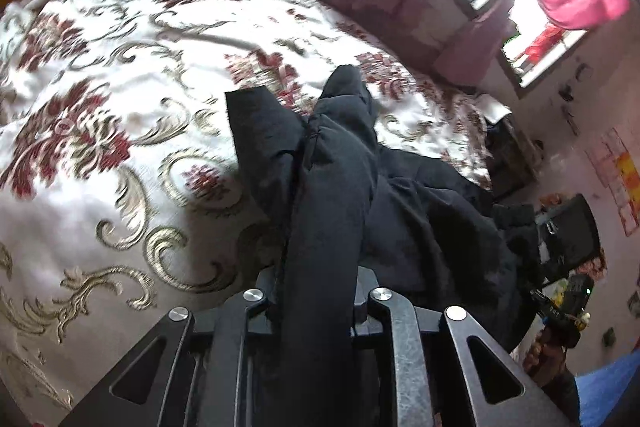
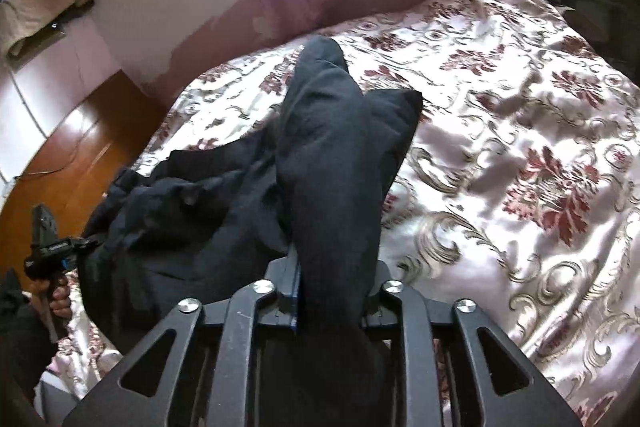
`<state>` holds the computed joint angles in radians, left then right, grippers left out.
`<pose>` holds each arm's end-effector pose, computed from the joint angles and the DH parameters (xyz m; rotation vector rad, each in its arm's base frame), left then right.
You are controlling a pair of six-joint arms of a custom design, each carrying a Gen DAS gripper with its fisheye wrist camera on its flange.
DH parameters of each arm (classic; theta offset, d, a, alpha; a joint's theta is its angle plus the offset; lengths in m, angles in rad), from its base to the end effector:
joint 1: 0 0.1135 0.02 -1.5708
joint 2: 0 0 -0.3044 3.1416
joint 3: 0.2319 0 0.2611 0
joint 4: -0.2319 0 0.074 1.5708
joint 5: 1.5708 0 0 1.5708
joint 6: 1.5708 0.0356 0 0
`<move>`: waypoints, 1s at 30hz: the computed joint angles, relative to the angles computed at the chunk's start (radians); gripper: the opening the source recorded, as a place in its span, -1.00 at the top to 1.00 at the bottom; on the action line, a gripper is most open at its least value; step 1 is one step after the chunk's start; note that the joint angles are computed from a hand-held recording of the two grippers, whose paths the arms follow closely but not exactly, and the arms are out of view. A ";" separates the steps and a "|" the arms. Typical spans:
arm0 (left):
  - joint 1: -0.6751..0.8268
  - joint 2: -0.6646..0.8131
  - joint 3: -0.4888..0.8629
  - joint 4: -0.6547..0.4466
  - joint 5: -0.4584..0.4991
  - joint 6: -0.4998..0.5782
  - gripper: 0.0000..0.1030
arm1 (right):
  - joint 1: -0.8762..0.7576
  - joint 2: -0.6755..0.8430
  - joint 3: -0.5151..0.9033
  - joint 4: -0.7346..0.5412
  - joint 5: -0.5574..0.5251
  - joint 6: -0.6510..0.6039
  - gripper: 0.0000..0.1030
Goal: Fold large clothes
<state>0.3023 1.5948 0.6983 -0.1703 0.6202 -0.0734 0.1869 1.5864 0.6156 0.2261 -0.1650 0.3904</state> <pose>0.2759 0.0644 0.1666 -0.2627 2.4803 -0.7182 0.2917 0.0611 0.1681 0.1541 2.3473 0.4796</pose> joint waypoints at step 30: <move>-0.253 -0.585 -0.224 -0.025 -0.451 -0.213 -0.92 | 0.321 -0.345 -0.108 -0.117 0.501 0.048 -0.97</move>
<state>0.0491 1.0101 0.4740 -0.1956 0.1688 -0.2866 0.5082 1.2419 0.5074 0.1093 0.3356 0.4388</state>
